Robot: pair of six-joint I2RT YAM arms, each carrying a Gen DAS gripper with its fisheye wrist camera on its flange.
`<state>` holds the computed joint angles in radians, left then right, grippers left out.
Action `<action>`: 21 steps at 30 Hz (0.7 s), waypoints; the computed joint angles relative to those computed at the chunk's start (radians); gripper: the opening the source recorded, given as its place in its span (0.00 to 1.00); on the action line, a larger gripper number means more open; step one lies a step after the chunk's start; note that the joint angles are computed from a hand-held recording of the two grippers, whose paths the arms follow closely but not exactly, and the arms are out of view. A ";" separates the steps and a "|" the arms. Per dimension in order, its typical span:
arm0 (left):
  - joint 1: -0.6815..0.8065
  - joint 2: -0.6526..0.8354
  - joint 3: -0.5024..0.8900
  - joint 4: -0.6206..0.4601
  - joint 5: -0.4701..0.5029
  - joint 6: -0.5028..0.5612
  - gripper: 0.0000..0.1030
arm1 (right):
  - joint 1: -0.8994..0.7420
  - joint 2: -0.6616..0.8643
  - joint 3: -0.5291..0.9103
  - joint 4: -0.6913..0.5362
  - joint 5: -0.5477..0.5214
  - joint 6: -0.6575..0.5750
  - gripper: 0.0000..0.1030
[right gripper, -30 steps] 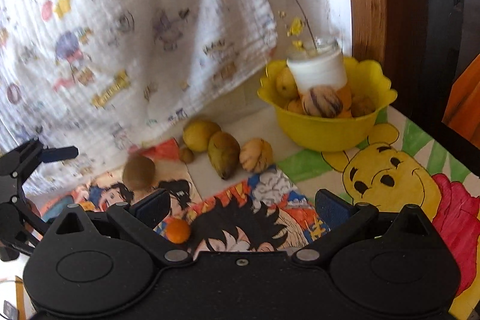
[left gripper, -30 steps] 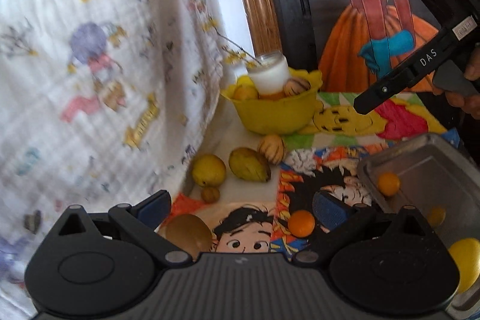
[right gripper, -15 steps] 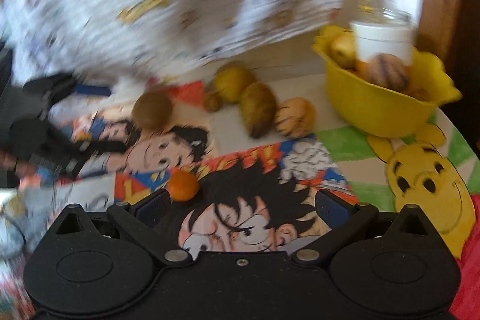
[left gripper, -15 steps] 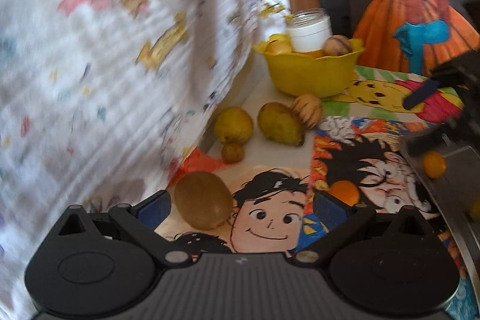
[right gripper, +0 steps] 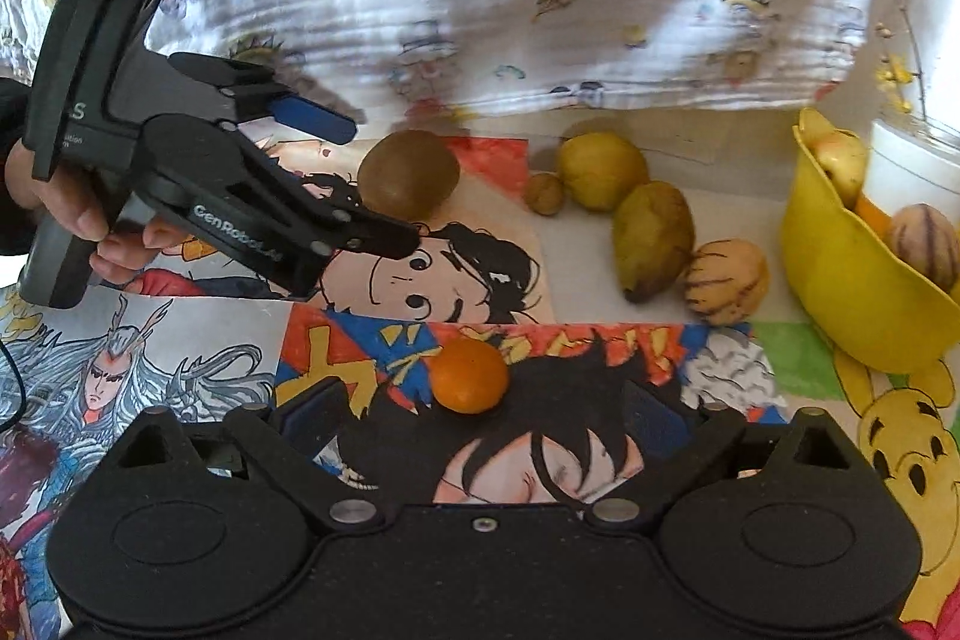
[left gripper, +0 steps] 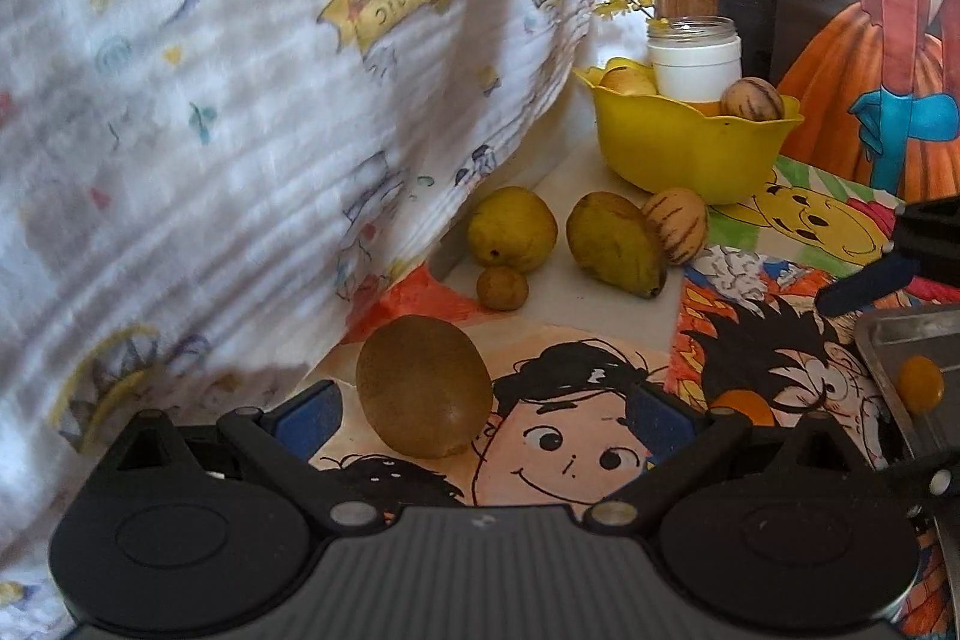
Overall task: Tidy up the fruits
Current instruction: 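Grasp the brown kiwi with the left gripper while the right gripper grasps a small orange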
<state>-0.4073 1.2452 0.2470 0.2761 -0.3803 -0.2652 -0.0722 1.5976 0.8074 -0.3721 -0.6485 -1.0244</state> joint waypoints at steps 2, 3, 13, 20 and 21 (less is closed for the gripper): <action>0.017 0.025 0.001 0.027 0.013 0.000 1.00 | 0.017 0.010 -0.001 0.016 0.009 0.013 0.90; 0.021 0.040 0.004 0.040 0.016 -0.001 1.00 | 0.023 0.014 -0.003 0.022 0.013 0.016 0.88; 0.073 0.157 0.024 0.127 0.060 -0.033 0.93 | 0.080 0.055 -0.029 0.106 0.065 0.063 0.62; 0.081 0.187 0.030 0.146 0.048 -0.053 0.84 | 0.080 0.070 -0.025 0.115 0.051 0.086 0.52; 0.079 0.186 0.031 0.143 0.040 -0.052 0.83 | 0.080 0.069 -0.027 0.117 0.048 0.086 0.48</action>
<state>-0.3285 1.4317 0.2784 0.4186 -0.3407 -0.3169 0.0076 1.6668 0.7801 -0.2552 -0.6003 -0.9379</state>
